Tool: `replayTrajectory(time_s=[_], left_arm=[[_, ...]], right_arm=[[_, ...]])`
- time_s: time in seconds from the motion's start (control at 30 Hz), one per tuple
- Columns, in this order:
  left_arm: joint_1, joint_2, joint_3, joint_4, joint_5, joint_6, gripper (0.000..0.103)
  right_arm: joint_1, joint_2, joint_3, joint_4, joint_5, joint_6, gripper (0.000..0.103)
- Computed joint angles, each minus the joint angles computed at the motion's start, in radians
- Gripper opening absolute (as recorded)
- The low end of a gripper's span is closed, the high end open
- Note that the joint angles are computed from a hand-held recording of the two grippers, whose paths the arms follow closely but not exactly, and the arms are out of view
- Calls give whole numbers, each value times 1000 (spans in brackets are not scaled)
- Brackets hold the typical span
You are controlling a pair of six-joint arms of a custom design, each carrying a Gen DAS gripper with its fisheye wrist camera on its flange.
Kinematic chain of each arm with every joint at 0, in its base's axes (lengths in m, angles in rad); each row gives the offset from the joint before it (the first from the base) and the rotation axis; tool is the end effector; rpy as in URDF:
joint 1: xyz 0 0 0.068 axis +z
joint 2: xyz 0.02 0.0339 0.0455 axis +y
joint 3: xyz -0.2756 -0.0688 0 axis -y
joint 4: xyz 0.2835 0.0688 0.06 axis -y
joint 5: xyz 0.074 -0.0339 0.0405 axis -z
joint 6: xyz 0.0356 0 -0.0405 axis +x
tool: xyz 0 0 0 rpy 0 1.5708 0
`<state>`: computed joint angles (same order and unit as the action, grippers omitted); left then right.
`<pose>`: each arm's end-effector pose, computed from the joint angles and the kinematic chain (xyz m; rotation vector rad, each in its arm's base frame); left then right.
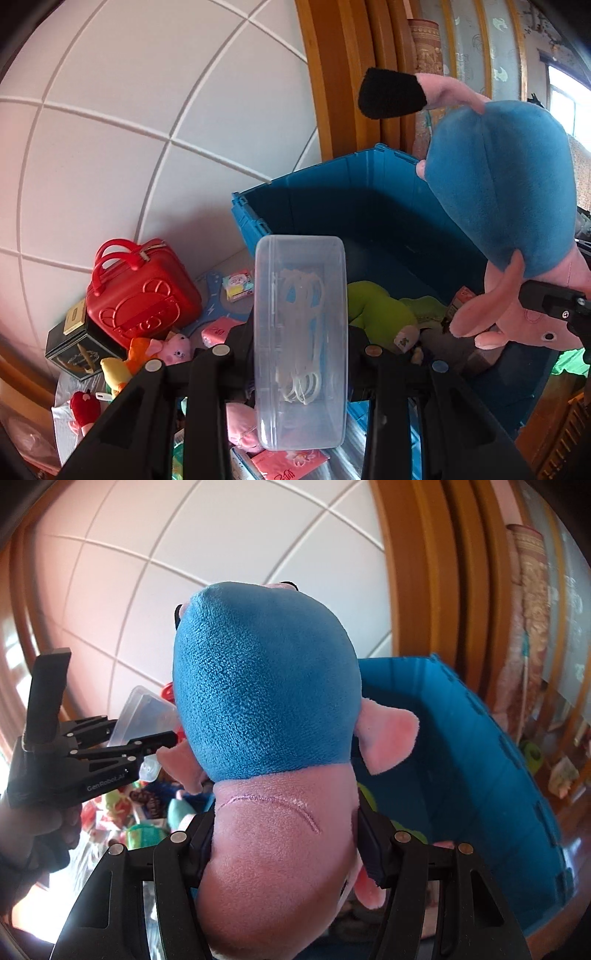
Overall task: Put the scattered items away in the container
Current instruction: 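Lift the clear box and pig plush and carry both over the crate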
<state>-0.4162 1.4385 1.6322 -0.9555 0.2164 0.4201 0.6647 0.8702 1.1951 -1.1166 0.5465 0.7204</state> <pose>0.2978 -0.1400 0.4251 1.0412 2.0774 -0.2502 0.1414 0.0873 0.3972 0.3159 2.2036 0.1027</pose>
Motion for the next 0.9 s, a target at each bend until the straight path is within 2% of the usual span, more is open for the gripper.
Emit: replayTrajectory(time_s=[0.4, 0.43, 0.53, 0.9], left_arm=[[-231, 81, 84, 1, -76, -65, 32], [-237, 90, 88, 3, -75, -64, 32], [-267, 118, 104, 4, -84, -66, 32], [-330, 151, 120, -1, -94, -95, 32]], right_arm=[[-242, -161, -105, -48, -105, -64, 61], [-321, -180, -133, -21, -148, -111, 61], [-419, -205, -154, -15, -213, -164, 61], [-615, -237, -171, -25, -320, -265, 62]])
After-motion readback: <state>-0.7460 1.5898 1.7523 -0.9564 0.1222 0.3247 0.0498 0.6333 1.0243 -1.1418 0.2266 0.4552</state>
